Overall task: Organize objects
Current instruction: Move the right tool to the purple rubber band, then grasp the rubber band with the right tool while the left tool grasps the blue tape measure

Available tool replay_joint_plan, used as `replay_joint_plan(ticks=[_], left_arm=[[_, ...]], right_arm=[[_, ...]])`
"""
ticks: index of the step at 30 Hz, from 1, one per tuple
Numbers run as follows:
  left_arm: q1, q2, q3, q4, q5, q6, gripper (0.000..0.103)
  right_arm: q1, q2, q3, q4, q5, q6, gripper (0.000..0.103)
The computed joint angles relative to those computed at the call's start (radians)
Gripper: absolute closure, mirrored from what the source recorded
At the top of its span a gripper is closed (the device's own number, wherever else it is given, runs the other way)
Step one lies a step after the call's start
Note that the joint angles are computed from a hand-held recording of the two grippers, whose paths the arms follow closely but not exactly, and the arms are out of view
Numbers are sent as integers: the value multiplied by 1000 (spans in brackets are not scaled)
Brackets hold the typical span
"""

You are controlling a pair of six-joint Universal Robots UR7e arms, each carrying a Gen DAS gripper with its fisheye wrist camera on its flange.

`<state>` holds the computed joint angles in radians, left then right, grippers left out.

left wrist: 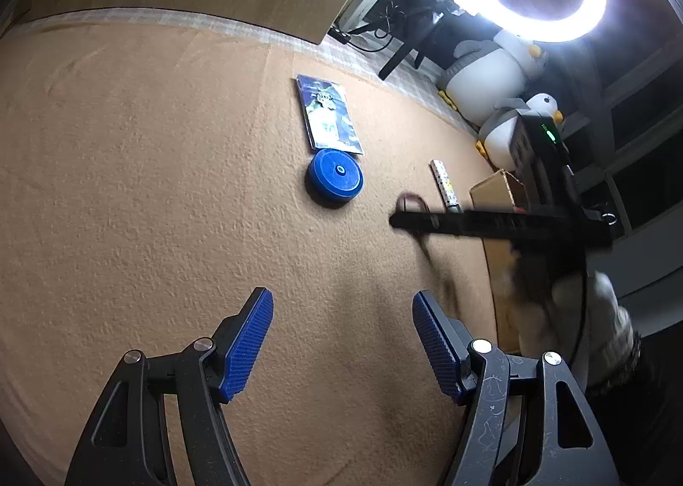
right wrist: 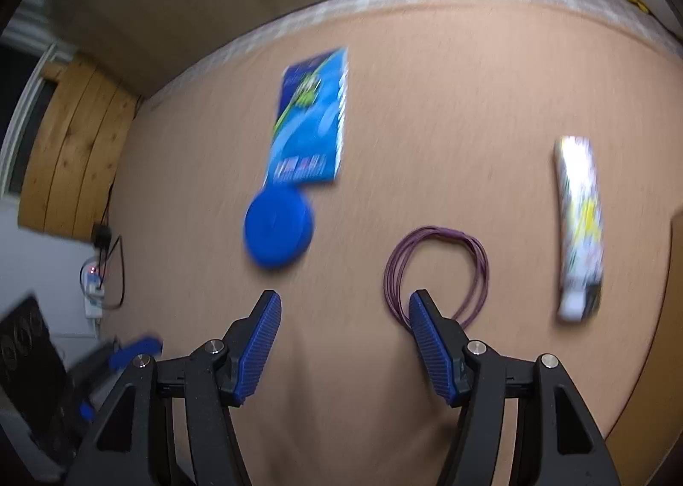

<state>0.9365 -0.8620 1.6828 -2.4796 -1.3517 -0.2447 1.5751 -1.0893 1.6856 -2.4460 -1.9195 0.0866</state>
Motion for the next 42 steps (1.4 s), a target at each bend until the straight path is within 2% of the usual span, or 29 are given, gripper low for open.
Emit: replay_joint_plan(ticks=[6, 9, 12, 16, 20, 26, 36, 38, 42], left_arm=[[0, 24, -20, 17, 0, 8, 32], [-2, 43, -40, 29, 7, 23, 32], [-6, 69, -67, 40, 9, 35, 32], [-19, 109, -109, 55, 32, 64, 32], [-29, 154, -161, 67, 75, 91, 32], [-35, 242, -269, 96, 175, 119, 32], [-32, 342, -375, 144, 256, 137, 32], [-35, 349, -378, 135, 268, 147, 32], [-40, 361, -387, 136, 287, 160, 32]], right_arm=[[27, -63, 133, -72, -30, -28, 44], [40, -103, 203, -185, -50, -34, 44], [72, -114, 255, -298, -158, -48, 44], [72, -104, 263, -302, -242, -48, 44], [76, -85, 261, -321, -286, -74, 44], [84, -58, 256, -354, -306, -93, 44], [97, -13, 234, -385, -368, -144, 44], [104, 0, 225, -383, -396, -164, 47], [108, 6, 216, -380, -431, -181, 68]])
